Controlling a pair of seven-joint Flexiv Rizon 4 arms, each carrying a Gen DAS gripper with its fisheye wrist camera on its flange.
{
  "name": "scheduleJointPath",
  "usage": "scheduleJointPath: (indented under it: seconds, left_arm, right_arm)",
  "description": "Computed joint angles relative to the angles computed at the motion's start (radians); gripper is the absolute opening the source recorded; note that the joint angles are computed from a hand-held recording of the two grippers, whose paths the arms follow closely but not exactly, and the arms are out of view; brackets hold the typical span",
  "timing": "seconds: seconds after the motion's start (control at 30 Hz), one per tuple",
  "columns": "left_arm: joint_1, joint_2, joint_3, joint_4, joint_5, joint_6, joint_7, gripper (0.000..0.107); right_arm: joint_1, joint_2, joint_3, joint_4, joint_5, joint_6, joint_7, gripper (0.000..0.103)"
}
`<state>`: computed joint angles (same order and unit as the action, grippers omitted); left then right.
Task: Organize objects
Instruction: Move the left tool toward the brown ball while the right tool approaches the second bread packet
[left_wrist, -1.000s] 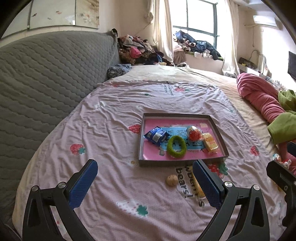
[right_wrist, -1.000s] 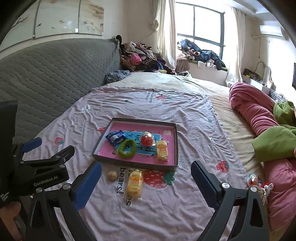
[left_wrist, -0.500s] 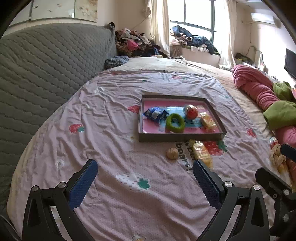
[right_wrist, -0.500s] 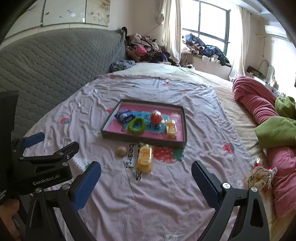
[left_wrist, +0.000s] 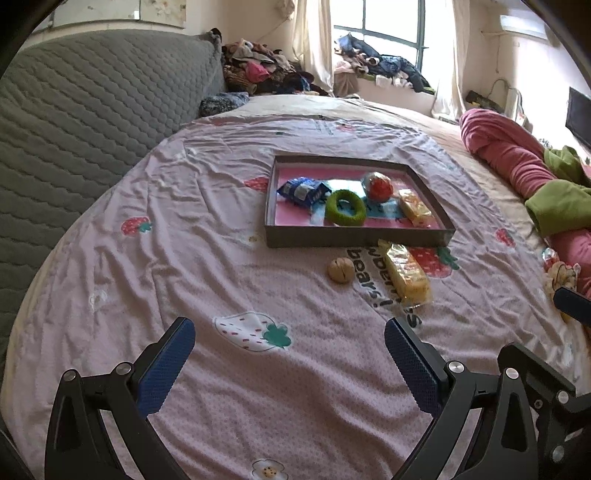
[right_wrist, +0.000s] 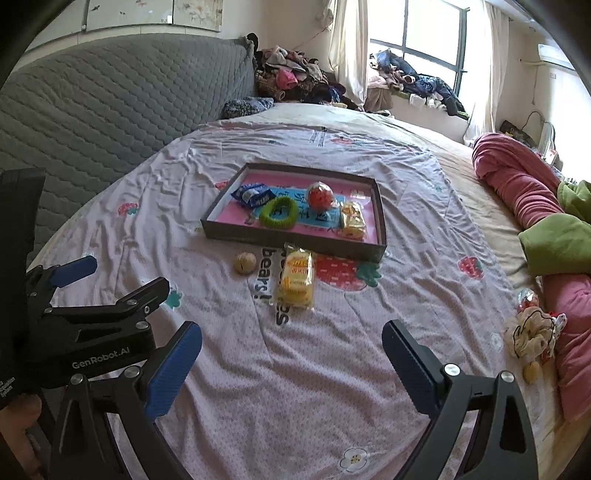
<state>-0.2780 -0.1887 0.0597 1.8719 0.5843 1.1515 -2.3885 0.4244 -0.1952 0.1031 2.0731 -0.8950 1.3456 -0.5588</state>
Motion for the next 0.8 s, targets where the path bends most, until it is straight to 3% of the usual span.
scheduleJointPath:
  seconds: [0.8]
  left_arm:
    - [-0.006,-0.054,0.016,-0.001,-0.059,0.064,0.057,0.102]
  right_arm:
    - [-0.009,-0.033,-0.024,0.002,0.0,0.033,0.006,0.099]
